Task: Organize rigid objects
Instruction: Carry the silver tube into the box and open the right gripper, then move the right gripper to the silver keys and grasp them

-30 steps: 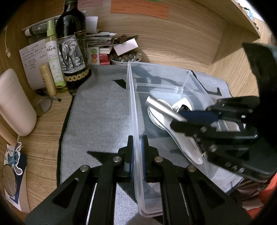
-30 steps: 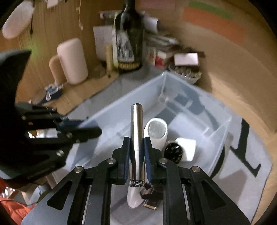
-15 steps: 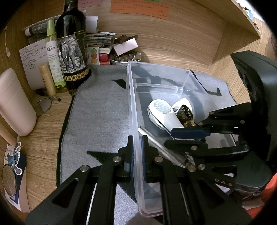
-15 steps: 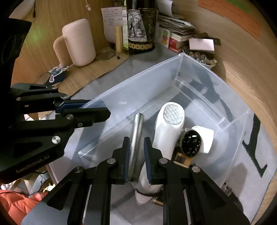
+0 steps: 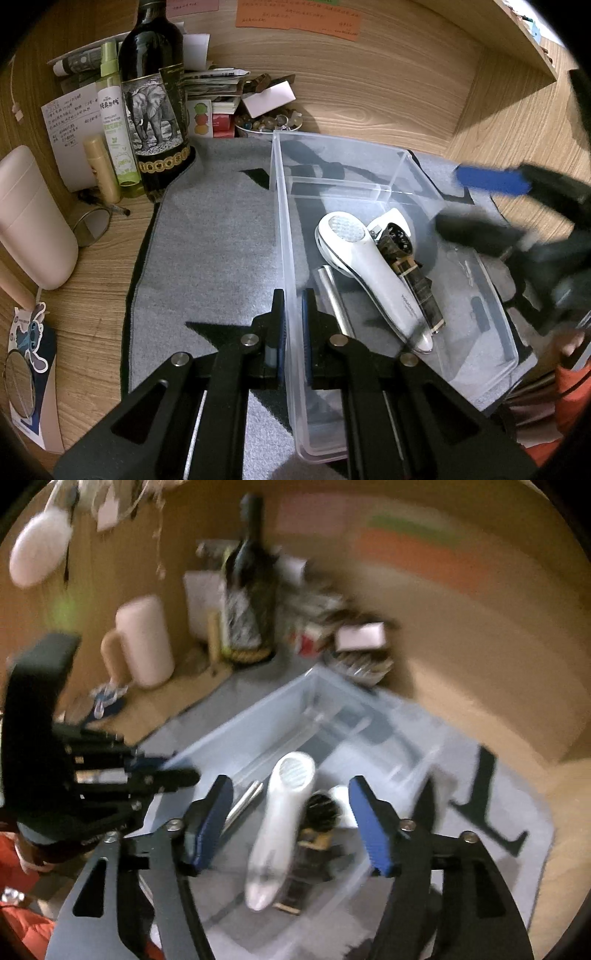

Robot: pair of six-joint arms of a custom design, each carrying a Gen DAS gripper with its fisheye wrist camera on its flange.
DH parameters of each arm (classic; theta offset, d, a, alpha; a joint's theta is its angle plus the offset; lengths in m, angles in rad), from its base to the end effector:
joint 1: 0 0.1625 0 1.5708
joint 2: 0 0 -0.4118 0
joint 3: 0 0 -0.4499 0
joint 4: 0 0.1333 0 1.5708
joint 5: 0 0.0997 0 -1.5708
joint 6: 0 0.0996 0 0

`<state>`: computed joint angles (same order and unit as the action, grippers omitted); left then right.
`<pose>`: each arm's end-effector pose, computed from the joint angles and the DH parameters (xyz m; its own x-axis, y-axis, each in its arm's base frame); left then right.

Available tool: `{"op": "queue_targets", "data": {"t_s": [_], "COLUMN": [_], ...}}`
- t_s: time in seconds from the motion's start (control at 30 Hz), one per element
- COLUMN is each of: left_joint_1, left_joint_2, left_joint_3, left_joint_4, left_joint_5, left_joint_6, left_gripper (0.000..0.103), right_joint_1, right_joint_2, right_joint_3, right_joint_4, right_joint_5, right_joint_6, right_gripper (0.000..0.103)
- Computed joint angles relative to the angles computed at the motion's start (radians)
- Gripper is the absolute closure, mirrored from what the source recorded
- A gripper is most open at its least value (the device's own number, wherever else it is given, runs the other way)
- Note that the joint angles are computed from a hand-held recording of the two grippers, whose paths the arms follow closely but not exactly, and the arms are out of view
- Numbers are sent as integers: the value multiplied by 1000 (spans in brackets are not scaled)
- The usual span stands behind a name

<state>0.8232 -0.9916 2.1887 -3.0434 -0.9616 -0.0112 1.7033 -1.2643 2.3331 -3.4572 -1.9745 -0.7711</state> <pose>-0.2057 -0.5018 0.0368 -0.7145 0.4355 -0.5475 0.6463 0.7106 -0.2782 0.1562 -0.4591 0.1708 -0.6179 -0.3559 0.7011 -0.7265 0.5995 -0.3359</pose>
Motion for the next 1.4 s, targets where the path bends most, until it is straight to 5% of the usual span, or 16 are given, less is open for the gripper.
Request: {"op": "queue_targets", "data": {"t_s": [0.4,0.73,1.07,1.13,1.27,1.4], "left_joint_1": [2,2,1,2,1,2], "left_joint_2": [3,2,-1,-2,-3,-2], "left_joint_3": [-2,1,5,5,7,7], "left_joint_4": [-1,-4,-4,-3,-3,-4], "left_joint_5": [-4,3,5,4,3,2], "left_joint_6": [-2,3,2,3,0,-3], "left_gripper": [96,96,96,96,96,96], "right_joint_1": [-35,-153,-264,-272,-276,-271], "right_joint_2": [-120,-108,-61,-54,-39,-29], "right_joint_3": [76,97,49,35,32,40], "right_joint_4": [-223,-172,26,56,22,-12], "right_joint_5": [-31,-91,-83,-82,-66,-54], "right_joint_6": [-48,-1,103,122,119,82], "right_gripper": [25,25,26,37,44,66]}}
